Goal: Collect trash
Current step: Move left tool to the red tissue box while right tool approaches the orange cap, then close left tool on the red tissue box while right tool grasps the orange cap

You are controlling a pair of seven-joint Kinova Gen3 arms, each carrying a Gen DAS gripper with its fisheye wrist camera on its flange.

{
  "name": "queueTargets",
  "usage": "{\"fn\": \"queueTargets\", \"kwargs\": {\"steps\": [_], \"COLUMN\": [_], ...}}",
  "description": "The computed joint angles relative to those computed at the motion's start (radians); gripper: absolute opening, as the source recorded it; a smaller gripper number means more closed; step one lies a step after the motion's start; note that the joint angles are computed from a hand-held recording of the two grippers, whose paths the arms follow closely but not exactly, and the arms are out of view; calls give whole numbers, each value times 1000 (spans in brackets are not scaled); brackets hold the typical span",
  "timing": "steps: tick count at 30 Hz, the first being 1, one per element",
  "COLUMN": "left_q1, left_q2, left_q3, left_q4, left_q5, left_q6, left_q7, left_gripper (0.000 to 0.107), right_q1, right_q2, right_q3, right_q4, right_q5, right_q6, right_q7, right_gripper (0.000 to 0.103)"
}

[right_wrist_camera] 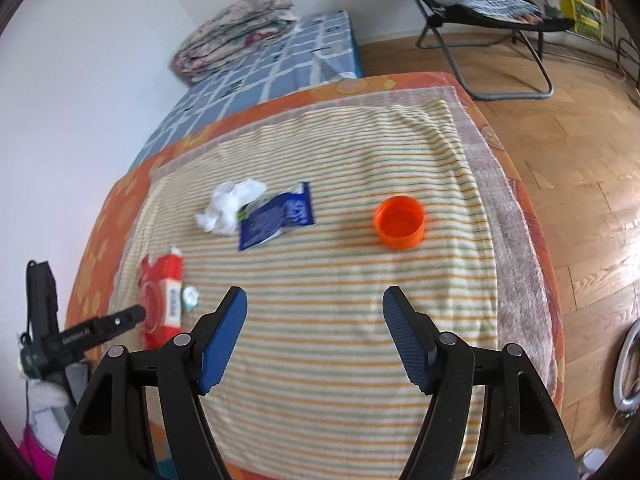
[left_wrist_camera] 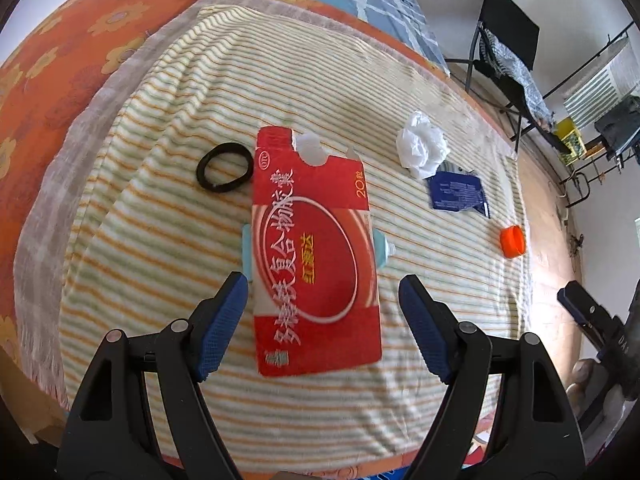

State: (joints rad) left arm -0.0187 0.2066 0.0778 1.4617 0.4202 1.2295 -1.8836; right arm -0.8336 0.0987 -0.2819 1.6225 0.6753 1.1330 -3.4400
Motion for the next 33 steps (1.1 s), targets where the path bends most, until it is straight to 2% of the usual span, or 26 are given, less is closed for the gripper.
{"fn": "queueTargets", "kwargs": {"steps": [7,11,16,26,32,33], "left_q1": [79,100,142,109,64,60], "left_q2": [31,48,53,51,49,46], "left_q3": [13,18,24,26,20,19], "left_q4": [-25,-31,-24,-17,-25,-25], "left_q5": [-125,-152,-216,-183,-125,-120], "left_q6": [-37,-47,-84,-102,-83,-84], "left_q7": [72,104,149,101,62,57], "left_gripper": [80,80,80,78,78,78], "right_q1": [50,82,105,89,85,85], "right_q2": [0,-2,43,150,170,172], "right_q3": [31,41,57,117,140,142], "right_q4": [31,51,20,-78,-91,-91], "right_q5": [-33,-53,-87,-99,-115,-118], "right_q6": [-17,-40,-14,81,84,82], "right_q7": [12,-13,52,196,240,242], "right_gripper": [70,70,70,70,70,65]}}
